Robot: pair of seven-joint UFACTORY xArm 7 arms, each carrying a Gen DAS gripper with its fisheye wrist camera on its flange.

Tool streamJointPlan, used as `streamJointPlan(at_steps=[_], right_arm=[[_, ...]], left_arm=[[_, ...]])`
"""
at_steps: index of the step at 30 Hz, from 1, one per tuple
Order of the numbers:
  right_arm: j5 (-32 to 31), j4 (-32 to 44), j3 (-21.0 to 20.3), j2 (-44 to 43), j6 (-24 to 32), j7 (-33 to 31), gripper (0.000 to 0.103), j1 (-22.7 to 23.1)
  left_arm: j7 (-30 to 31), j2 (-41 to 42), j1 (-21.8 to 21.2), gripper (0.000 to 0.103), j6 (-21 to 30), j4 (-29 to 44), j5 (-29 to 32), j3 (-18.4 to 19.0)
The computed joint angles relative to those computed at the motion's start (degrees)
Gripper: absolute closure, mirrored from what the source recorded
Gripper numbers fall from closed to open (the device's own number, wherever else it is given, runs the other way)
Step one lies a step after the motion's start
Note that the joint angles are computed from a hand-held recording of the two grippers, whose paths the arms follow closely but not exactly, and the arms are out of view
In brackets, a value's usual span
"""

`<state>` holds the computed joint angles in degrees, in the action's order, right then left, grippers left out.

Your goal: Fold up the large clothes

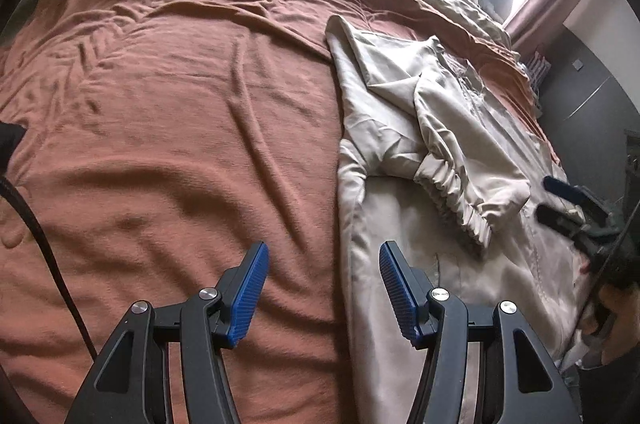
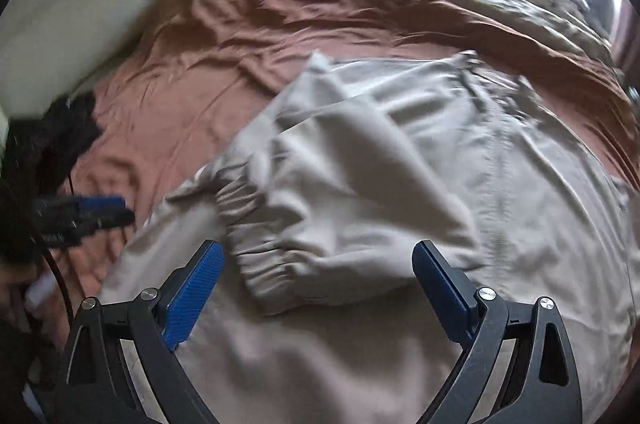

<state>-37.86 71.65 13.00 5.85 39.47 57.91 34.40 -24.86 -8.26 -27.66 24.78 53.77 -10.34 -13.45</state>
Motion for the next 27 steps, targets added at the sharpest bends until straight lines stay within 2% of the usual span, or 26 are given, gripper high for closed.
streamJointPlan(at_steps=[6, 7, 9, 10, 13, 15, 19, 23, 27], right_arm=[[3.6, 9.3, -0.3, 9.3, 4.5, -7.6, 0.009, 3.0], [4.3, 10.8, -0.9, 10.9, 5.5, -8.3, 0.012, 3.6], [5.5, 14.2, -2.1, 14.4, 9.1, -9.8, 0.035, 4.9], [5.7, 16.5, -2.9, 16.2, 11.4, -10.2, 0.060, 5.7], [7.5, 15.9, -4.3, 16.5, 9.0, -8.9, 0.069, 5.7], [8.5, 12.8, -4.5, 13.8, 5.7, -8.4, 0.072, 5.2], [6.7, 4.1, -4.7, 5.3, 0.6, -5.4, 0.075, 3.3], [6.1, -6.4, -3.5, -5.3, -6.0, -0.6, 0.084, -0.9], [6.6, -16.9, -2.8, -16.8, -12.0, 4.8, 0.087, -5.6]], left_arm=[[1.7, -2.3, 0.2, 0.043, -0.6, -2.7, -2.8, 1.3], [2.1, -2.7, 0.1, 0.043, -0.7, -3.2, -3.4, 1.6], [2.1, -3.1, 0.3, 0.043, -0.7, -3.7, -3.7, 1.6], [2.2, -3.2, 0.4, 0.043, -0.6, -3.8, -3.9, 1.7], [2.2, -3.3, 0.6, 0.043, 0.1, -3.7, -3.5, 1.5], [2.0, -3.0, 0.8, 0.043, 0.4, -3.3, -2.7, 1.2], [1.0, -1.4, 1.0, 0.043, 0.6, -1.5, -1.6, 0.8], [-0.3, 1.2, 1.0, 0.043, 0.9, 1.7, 0.7, -0.1], [-1.8, 4.7, 0.8, 0.043, 2.7, 6.0, 4.3, -0.7]])
